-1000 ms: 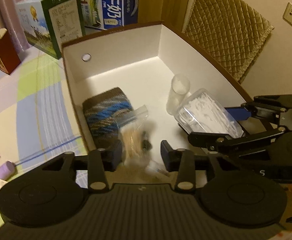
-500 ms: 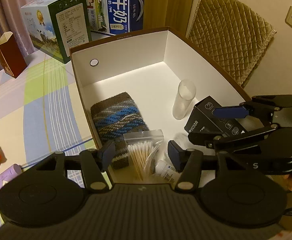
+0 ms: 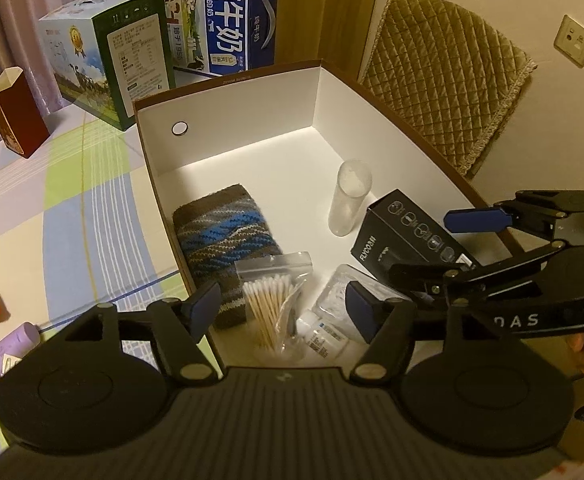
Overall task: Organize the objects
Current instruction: 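Carry the swab bag and floss box into the brown box and release both, then withdraw both tools from the brown box toward the remaining items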
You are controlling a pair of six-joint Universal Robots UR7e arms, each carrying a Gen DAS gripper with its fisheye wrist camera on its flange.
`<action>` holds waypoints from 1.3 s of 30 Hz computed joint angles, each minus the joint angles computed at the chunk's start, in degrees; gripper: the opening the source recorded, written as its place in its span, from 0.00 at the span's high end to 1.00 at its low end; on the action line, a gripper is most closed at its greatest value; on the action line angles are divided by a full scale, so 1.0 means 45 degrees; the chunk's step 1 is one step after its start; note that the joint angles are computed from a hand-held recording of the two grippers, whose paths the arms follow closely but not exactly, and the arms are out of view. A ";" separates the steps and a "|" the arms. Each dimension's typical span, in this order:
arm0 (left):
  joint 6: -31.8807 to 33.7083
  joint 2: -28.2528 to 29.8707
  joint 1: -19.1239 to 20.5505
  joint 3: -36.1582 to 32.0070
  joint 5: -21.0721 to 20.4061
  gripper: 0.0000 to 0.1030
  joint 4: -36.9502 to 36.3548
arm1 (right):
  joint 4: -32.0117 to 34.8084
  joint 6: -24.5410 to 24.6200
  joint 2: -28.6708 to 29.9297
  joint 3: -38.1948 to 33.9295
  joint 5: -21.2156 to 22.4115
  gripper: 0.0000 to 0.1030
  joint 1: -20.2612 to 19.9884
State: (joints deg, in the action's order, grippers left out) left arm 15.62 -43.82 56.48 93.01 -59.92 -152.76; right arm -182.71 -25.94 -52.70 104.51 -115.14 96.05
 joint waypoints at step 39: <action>-0.0597 -0.4522 0.0712 0.3525 0.0109 0.26 0.0062 | -0.0765 0.2275 0.0960 0.1447 -0.0451 0.05 0.2514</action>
